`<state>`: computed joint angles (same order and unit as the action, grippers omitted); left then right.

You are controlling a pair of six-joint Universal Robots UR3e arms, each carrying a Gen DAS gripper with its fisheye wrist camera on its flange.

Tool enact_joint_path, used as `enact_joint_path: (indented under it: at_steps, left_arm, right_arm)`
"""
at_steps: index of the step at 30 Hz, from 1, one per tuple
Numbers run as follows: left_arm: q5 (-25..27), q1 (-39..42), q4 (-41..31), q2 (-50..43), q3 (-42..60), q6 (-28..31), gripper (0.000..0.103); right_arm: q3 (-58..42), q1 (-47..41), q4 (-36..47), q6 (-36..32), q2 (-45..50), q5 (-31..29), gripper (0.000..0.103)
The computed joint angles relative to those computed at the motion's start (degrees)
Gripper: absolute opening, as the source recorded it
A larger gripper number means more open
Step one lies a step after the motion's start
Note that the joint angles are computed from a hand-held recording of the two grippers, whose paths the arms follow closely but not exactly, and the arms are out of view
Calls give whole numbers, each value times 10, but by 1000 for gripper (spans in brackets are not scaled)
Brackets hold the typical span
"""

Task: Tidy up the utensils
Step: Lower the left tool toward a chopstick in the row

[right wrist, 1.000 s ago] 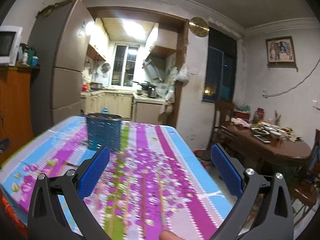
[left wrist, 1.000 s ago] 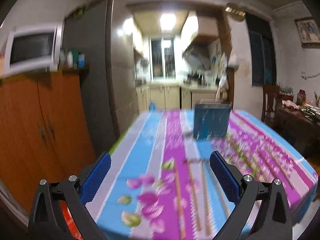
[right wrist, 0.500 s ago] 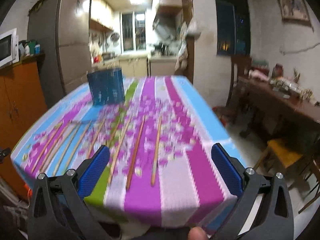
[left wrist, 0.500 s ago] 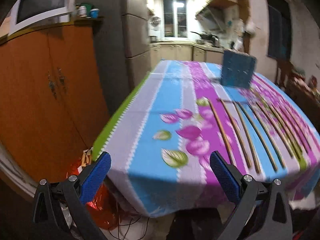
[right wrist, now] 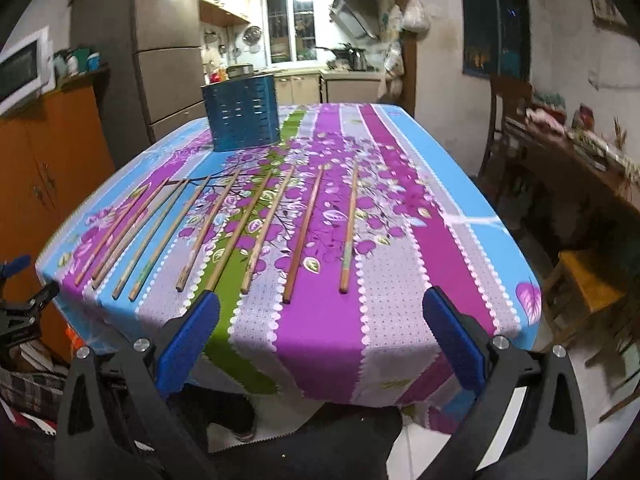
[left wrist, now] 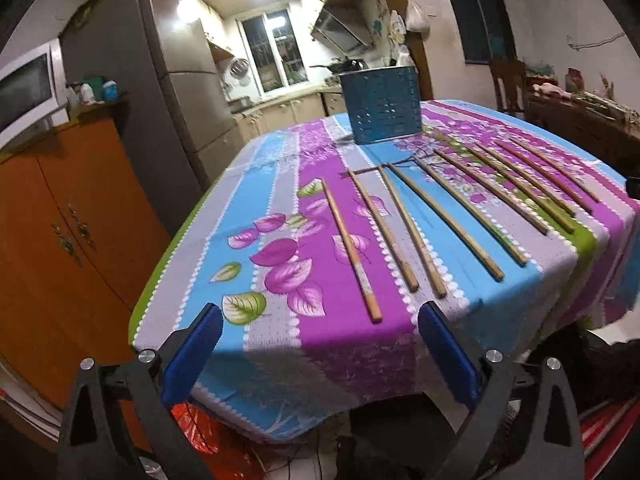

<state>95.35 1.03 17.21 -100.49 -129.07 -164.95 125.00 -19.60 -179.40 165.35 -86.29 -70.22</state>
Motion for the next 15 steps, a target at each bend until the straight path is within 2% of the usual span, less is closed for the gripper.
enact_joint_path:
  at_steps: [1, 2, 5, 7, 8, 10, 13, 15]
  left_arm:
    - [1, -1, 12, -9, 2, 0, 97]
    - [0, -1, 16, -20, 9, -3, 90]
    - [-41, 16, -6, -24, 16, -2, 77]
    - [-64, 27, -18, -30, 18, -2, 62]
    - [-85, 35, -34, -32, 21, -1, 56]
    - [-99, 39, -25, -40, 18, -4, 51]
    - [-107, 39, 2, -52, 12, -1, 47]
    - [-126, 47, 21, -58, 4, -1, 40]
  right_arm:
    - [6, 5, -16, -7, 3, -2, 86]
    - [10, 10, -26, -9, 5, -4, 84]
    - [16, 17, -37, -19, 11, 4, 68]
    - [18, 28, -42, -28, 16, 10, 52]
    - [20, 33, -47, -32, 19, 11, 48]
    - [23, 47, -57, -49, 24, 13, 37]
    - [23, 71, -82, -65, 40, -7, 26]
    - [25, 86, -103, -69, 53, -22, 20]
